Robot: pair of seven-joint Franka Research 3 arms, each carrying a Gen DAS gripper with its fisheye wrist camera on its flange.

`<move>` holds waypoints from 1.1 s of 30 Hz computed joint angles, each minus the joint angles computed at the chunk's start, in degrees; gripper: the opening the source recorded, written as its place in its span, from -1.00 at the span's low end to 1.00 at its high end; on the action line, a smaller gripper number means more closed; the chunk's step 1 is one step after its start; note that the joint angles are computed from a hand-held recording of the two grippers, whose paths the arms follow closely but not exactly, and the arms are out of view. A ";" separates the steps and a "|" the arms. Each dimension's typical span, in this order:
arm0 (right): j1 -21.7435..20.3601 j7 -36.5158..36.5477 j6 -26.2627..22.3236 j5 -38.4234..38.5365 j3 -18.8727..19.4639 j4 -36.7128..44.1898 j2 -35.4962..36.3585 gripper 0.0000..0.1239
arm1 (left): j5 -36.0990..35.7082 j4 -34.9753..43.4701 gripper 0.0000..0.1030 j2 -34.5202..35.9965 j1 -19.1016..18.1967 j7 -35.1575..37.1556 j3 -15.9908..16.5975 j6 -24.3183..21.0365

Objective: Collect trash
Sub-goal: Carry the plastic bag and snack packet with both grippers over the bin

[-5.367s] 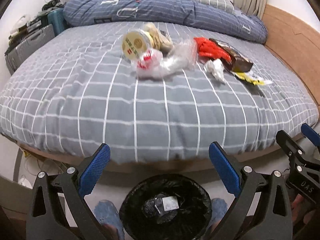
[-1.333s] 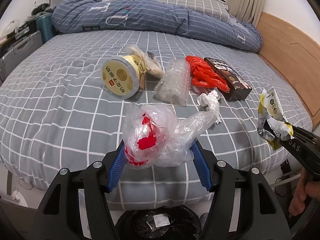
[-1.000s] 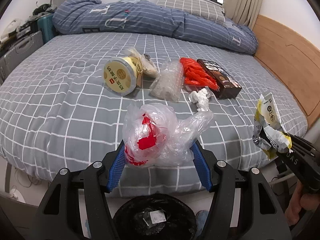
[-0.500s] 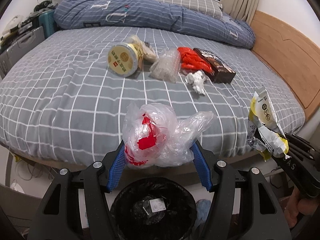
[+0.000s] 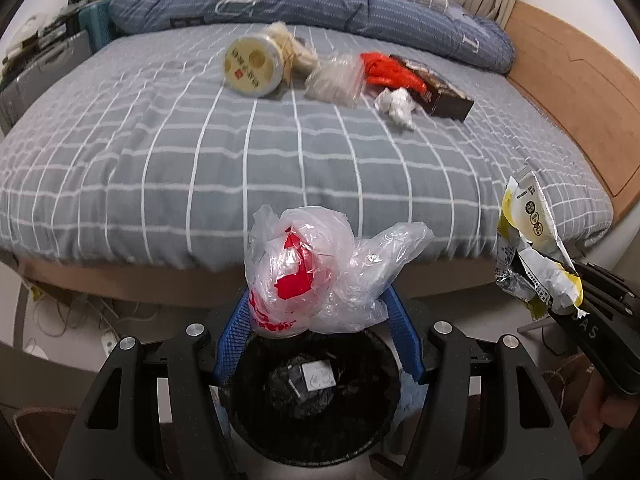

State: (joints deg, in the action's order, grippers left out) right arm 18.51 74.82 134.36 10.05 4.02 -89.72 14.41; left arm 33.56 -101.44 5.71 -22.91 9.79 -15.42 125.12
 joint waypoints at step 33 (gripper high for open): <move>0.71 3.56 -3.43 -4.66 -0.58 -6.24 1.86 -0.87 | -8.83 -5.62 0.18 6.48 0.25 3.34 0.26 7.23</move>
State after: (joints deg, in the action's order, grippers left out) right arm 19.21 78.38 130.92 5.39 3.44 -95.96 16.27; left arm 24.73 -107.06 12.18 -22.66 13.13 -15.16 132.36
